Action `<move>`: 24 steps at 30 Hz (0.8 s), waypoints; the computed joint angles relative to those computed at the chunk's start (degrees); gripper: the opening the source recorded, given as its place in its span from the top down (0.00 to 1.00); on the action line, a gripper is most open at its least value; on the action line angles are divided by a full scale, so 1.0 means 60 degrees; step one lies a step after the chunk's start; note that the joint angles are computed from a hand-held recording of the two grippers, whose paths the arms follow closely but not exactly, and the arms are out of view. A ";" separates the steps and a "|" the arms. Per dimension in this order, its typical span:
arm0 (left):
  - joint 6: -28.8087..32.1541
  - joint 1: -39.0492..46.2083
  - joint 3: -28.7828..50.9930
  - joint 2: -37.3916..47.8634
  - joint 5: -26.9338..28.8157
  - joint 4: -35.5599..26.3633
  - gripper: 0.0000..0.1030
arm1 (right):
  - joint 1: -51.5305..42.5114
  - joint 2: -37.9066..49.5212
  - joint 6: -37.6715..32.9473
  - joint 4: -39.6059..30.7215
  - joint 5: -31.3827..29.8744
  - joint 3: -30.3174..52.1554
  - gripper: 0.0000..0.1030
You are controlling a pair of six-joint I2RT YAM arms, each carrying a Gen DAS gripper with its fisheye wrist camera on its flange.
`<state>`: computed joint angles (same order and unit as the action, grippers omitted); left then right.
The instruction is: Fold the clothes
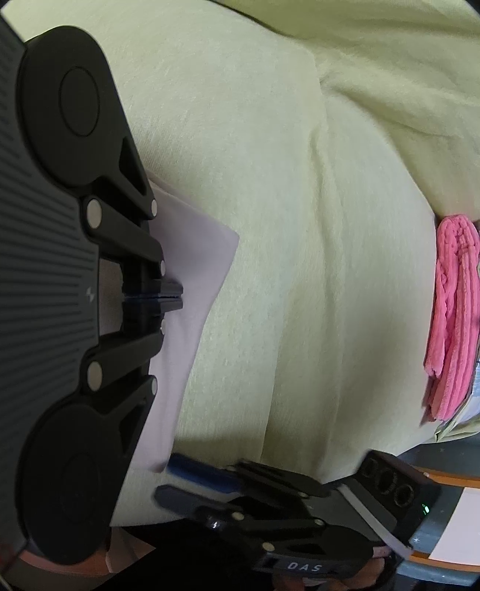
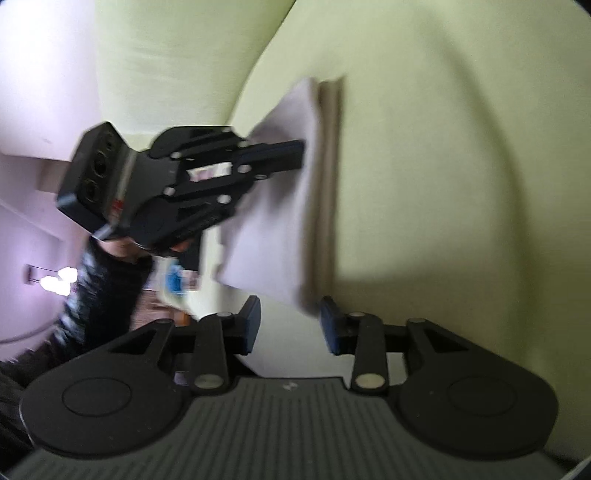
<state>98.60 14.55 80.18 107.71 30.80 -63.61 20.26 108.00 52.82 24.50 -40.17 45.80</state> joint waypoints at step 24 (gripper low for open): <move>-0.0068 0.2291 -0.0471 -0.0416 0.0466 0.0407 0.99 | 0.0591 0.1003 -0.2251 0.0483 0.2893 0.1698 0.71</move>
